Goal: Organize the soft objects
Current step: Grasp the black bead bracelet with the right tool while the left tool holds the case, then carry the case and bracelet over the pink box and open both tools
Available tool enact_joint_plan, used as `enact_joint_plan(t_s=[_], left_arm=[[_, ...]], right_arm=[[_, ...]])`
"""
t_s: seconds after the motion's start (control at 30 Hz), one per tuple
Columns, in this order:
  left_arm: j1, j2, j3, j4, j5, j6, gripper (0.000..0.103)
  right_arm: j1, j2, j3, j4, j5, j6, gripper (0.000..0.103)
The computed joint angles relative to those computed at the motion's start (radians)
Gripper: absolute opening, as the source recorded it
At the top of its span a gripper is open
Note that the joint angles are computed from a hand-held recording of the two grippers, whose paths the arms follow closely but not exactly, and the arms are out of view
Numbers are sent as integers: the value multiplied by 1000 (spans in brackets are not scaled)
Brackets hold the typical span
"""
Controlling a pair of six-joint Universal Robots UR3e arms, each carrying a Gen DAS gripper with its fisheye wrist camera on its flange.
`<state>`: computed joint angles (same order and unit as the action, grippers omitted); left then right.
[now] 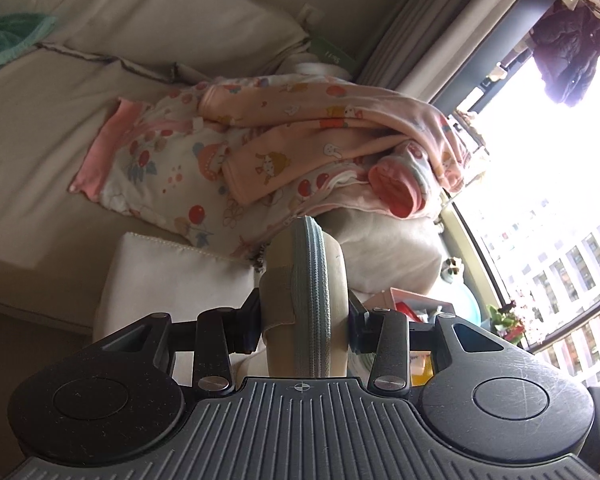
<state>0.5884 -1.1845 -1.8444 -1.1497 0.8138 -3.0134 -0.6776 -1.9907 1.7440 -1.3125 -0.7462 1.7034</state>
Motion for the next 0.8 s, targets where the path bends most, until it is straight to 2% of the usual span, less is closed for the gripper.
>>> enact_joint_plan(t_s=[0.07, 0.17, 0.27, 0.37, 0.47, 0.57, 0.7, 0.8], left_arm=[[-18, 48, 15, -25, 9, -15, 44], [-115, 83, 32, 14, 68, -80, 44], [-283, 58, 44, 115, 172, -191, 44], [-504, -28, 80, 231, 324, -302, 44], [-701, -156, 167, 284, 446, -372, 44], [-844, -289, 273, 304, 506, -394, 44], [-960, -440, 407, 311, 528, -393, 44], [-993, -541, 476, 339, 506, -404, 44]], right_arm=[[-67, 25, -150, 219, 67, -113, 7], [-184, 44, -308, 499, 132, -302, 7], [-310, 75, -426, 737, 147, -491, 7], [-458, 110, -507, 929, 106, -663, 7], [-577, 131, -528, 979, 70, -750, 7], [-663, 159, -531, 974, 58, -787, 7], [-705, 196, -492, 866, 59, -741, 7], [-688, 212, -429, 719, 70, -647, 7]])
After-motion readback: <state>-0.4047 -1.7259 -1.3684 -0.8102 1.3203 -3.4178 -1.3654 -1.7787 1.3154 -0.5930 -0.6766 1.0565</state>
